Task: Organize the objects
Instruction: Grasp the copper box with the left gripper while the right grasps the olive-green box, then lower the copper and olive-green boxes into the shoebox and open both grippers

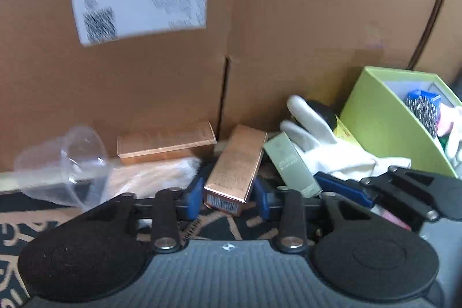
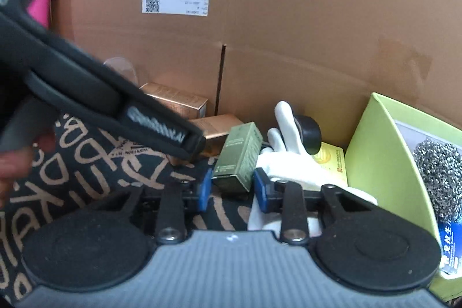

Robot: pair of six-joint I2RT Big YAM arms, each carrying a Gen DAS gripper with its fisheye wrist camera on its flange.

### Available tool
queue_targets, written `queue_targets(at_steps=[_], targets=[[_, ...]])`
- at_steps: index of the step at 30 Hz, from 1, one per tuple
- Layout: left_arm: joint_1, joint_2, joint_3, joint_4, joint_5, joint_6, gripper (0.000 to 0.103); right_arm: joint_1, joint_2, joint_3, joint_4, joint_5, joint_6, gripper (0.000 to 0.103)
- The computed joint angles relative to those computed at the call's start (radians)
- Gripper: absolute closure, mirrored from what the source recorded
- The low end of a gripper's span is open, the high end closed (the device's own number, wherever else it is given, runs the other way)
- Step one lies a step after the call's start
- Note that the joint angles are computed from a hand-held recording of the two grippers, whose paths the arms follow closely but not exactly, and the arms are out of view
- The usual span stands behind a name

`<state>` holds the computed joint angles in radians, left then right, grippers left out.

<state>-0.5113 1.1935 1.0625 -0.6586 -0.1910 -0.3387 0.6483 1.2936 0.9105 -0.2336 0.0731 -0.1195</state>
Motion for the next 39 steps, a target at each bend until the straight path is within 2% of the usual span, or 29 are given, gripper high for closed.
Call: queue_targets(at_steps=[3, 5, 8, 12, 15, 17, 22, 23, 24, 26, 28, 31, 34, 36, 37, 39], targets=[[-0.026, -0.027, -0.021, -0.006, -0.04, 0.017, 0.067, -0.008, -0.043, -0.034, -0.001, -0.015, -0.01, 0.08], [-0.038, -0.059, -0.038, -0.028, -0.037, -0.008, 0.067, -0.018, -0.079, -0.055, -0.024, -0.058, 0.012, 0.081], [-0.069, -0.123, -0.073, -0.073, -0.032, -0.049, 0.067, -0.036, -0.143, -0.093, -0.064, -0.13, 0.04, 0.081], [-0.165, -0.216, -0.12, -0.161, -0.106, -0.088, 0.068, -0.068, -0.264, -0.16, -0.132, -0.219, 0.084, 0.081], [-0.238, -0.299, -0.153, -0.239, -0.129, -0.163, 0.068, -0.114, -0.367, -0.195, -0.219, -0.315, 0.134, 0.081], [-0.295, -0.341, -0.165, -0.281, -0.152, -0.222, 0.068, -0.148, -0.447, -0.227, -0.283, -0.355, 0.134, 0.081], [-0.421, -0.372, -0.174, -0.359, -0.239, -0.352, 0.068, -0.158, -0.636, -0.299, -0.425, -0.332, 0.1, 0.081], [-0.425, -0.352, -0.171, -0.347, -0.25, -0.352, 0.064, -0.153, -0.653, -0.306, -0.431, -0.326, 0.096, 0.081], [-0.434, -0.339, -0.163, -0.351, -0.267, -0.355, 0.048, -0.15, -0.667, -0.308, -0.444, -0.321, 0.086, 0.08], [-0.441, -0.312, -0.153, -0.338, -0.317, -0.355, 0.031, -0.148, -0.674, -0.307, -0.452, -0.316, 0.075, 0.074], [-0.445, -0.288, -0.144, -0.322, -0.359, -0.334, 0.031, -0.135, -0.663, -0.306, -0.433, -0.296, 0.094, 0.07], [-0.43, -0.258, -0.133, -0.3, -0.367, -0.304, 0.031, -0.128, -0.63, -0.303, -0.399, -0.291, 0.115, 0.07], [-0.414, -0.23, -0.121, -0.301, -0.357, -0.29, 0.039, -0.107, -0.596, -0.3, -0.358, -0.263, 0.126, 0.07], [-0.395, -0.23, -0.127, -0.29, -0.302, -0.296, 0.066, -0.097, -0.575, -0.298, -0.344, -0.25, 0.123, 0.073], [-0.399, -0.232, -0.133, -0.284, -0.305, -0.307, 0.067, -0.097, -0.568, -0.3, -0.343, -0.253, 0.119, 0.079], [-0.414, -0.229, -0.13, -0.29, -0.319, -0.312, 0.069, -0.096, -0.579, -0.313, -0.333, -0.249, 0.106, 0.08]])
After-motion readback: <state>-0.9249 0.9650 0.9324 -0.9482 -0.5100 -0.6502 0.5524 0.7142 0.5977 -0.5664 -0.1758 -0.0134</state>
